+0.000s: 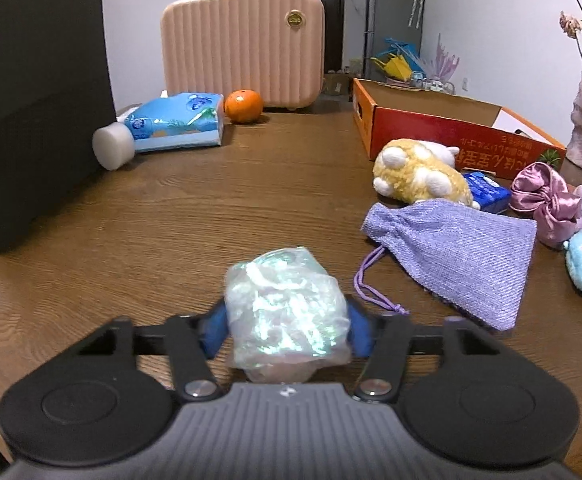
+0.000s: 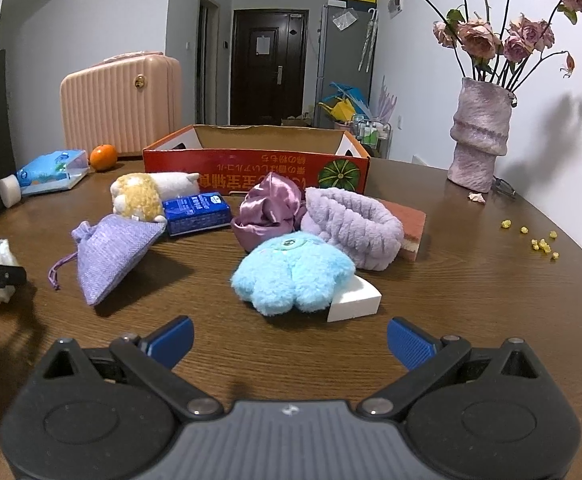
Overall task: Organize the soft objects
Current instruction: 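Grasp the clear plastic bag with the left tool while the right tool approaches the blue plush, then lift the plastic bag with the left tool while the right tool grasps the light-blue plush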
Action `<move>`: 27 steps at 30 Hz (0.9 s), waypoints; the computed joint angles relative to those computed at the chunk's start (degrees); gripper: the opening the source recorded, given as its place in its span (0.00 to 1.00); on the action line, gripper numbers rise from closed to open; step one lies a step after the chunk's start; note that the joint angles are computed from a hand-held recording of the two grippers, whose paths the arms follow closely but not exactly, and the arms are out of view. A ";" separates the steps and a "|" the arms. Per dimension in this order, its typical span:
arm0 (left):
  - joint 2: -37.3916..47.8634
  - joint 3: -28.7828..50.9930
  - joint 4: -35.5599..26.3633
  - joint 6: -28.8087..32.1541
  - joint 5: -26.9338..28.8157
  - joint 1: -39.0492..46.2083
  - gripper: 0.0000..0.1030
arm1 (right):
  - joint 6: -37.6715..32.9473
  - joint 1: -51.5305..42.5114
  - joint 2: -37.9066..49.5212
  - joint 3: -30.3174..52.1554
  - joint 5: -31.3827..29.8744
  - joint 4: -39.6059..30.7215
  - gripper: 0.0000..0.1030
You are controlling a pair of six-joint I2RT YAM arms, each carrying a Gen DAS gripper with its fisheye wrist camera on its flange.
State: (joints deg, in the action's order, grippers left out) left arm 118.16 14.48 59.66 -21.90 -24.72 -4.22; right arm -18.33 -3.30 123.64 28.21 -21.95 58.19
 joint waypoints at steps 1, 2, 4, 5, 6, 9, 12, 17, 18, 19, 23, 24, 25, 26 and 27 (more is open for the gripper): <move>0.17 -0.33 0.92 0.21 0.36 0.10 0.44 | -0.04 0.01 0.08 0.11 -0.03 -0.07 1.00; 0.28 -0.58 1.60 0.22 0.03 -0.24 0.44 | -0.04 0.10 0.24 0.33 0.06 -0.12 1.00; 0.15 -0.98 2.54 0.28 -0.60 -0.85 0.43 | -0.05 0.35 0.53 0.78 0.43 -0.20 1.00; 0.03 -1.22 2.94 0.28 -0.82 -1.08 0.43 | -0.06 0.40 0.59 0.90 0.64 -0.22 1.00; -0.06 -1.43 3.43 0.28 -1.06 -1.34 0.43 | -0.06 0.49 0.64 1.11 0.86 -0.27 1.00; -0.68 -1.98 4.12 0.32 -2.22 -2.45 0.43 | -0.08 0.70 0.85 1.93 1.12 -0.42 1.00; -1.55 -2.17 3.97 0.24 -2.60 -3.17 0.43 | -0.06 0.99 1.18 3.15 1.35 -0.91 1.00; -2.81 -2.43 3.81 0.24 -3.56 -4.30 0.43 | -0.45 1.64 2.14 5.52 1.63 -1.78 1.00; -3.03 -2.55 3.97 0.34 -3.75 -4.53 0.43 | -0.51 1.79 2.35 5.93 1.69 -1.85 1.00; -3.30 -2.64 3.98 0.35 -4.03 -4.84 0.43 | -0.57 1.97 2.55 6.41 1.82 -1.96 1.00; -4.66 -3.02 3.71 0.25 -4.67 -6.01 0.43 | -0.69 2.75 3.57 8.73 2.46 -2.85 1.00; -4.91 -3.06 3.62 0.22 -4.72 -6.24 0.43 | -0.67 2.93 3.90 9.40 2.49 -3.15 1.00; -5.23 -3.11 3.44 0.21 -4.80 -6.48 0.43 | -0.65 3.08 4.24 10.06 2.51 -3.47 1.00; -5.45 -3.17 3.40 0.19 -4.93 -6.82 0.43 | -0.57 3.28 4.64 10.69 2.60 -3.62 1.00; -5.62 -3.18 3.33 0.17 -5.11 -7.17 0.43 | -0.49 3.43 5.06 11.29 2.63 -3.66 1.00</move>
State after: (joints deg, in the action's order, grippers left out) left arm 112.53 11.30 62.99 -21.73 -29.84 -11.39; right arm -18.82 0.13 128.70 39.50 -19.31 54.52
